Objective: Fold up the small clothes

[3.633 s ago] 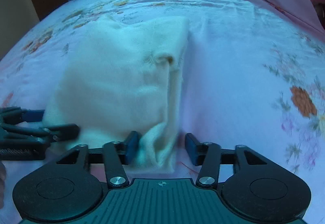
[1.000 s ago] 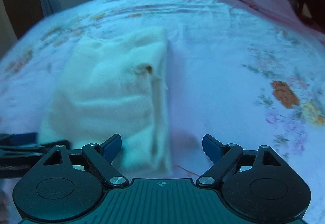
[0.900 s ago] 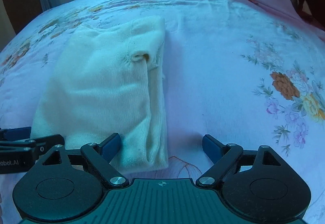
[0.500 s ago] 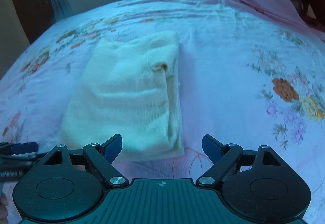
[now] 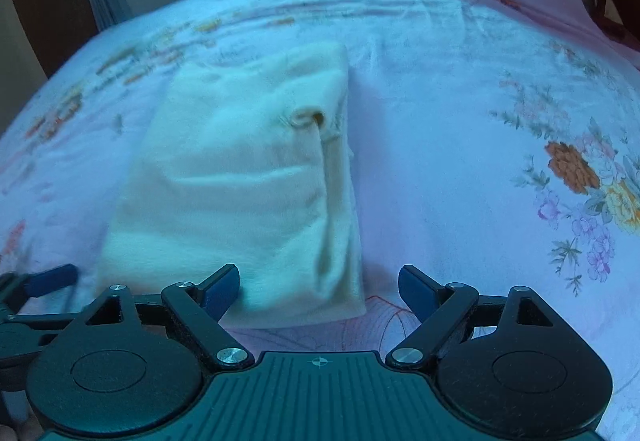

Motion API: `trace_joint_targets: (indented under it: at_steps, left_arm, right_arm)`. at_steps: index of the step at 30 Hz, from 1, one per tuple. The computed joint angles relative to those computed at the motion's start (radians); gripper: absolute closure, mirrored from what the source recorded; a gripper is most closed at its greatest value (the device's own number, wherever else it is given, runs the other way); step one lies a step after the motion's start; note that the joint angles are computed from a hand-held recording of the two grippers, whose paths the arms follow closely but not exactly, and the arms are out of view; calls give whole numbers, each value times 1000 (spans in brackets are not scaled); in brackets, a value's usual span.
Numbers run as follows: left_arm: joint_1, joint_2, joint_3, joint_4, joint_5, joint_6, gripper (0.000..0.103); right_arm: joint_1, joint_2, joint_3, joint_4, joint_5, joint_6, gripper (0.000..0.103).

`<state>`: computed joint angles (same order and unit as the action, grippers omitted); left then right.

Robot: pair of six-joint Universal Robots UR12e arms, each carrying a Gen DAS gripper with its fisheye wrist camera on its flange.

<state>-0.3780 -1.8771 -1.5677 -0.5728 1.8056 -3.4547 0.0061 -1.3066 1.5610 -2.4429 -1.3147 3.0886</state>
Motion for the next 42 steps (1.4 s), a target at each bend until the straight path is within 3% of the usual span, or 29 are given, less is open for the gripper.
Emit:
trace_joint_targets:
  at_steps: [4, 6, 8, 10, 13, 17, 19, 22, 26, 30, 34, 38, 39, 42]
  left_arm:
    - [8, 39, -54, 23, 0, -58, 15]
    - [9, 46, -60, 13, 24, -89, 25]
    - [18, 49, -55, 16, -10, -118, 25]
    - [27, 48, -50, 41, -64, -125, 26]
    - [29, 46, -44, 75, -83, -141, 27]
    - [32, 44, -47, 54, -82, -127, 24]
    - [36, 48, -52, 18, -74, -131, 24]
    - [41, 68, -70, 28, -55, -156, 28]
    - [52, 64, -48, 56, -89, -158, 28]
    - [53, 27, -1, 69, -177, -138, 16]
    - [46, -3, 24, -31, -199, -105, 20]
    - [44, 14, -2, -13, -202, -77, 21]
    - [50, 19, -4, -10, -221, -88, 25]
    - [76, 17, 10, 12, -271, -148, 25]
  right_arm:
    - [-6, 1, 3, -2, 11, -2, 17]
    - [-5, 4, 0, 0, 7, -4, 17]
    - [-6, 7, -3, -8, 18, 10, 17]
    - [-3, 10, -7, -24, 25, 23, 17]
    - [2, 14, -15, -26, 24, 10, 17]
    - [18, 22, -17, 1, -47, -68, 17]
    - [13, 25, -19, 21, -42, -74, 17]
    - [9, 19, -12, 24, -59, -95, 17]
    - [6, 9, -12, 38, -58, -82, 17]
    - [-6, 0, -13, -11, 30, -23, 17]
    - [6, 17, -36, 50, 3, -71, 17]
    - [-7, 14, -22, 66, 13, -60, 17]
    - [-11, 12, -23, 64, 28, -60, 17]
    - [-27, 16, -31, 10, 83, -18, 17]
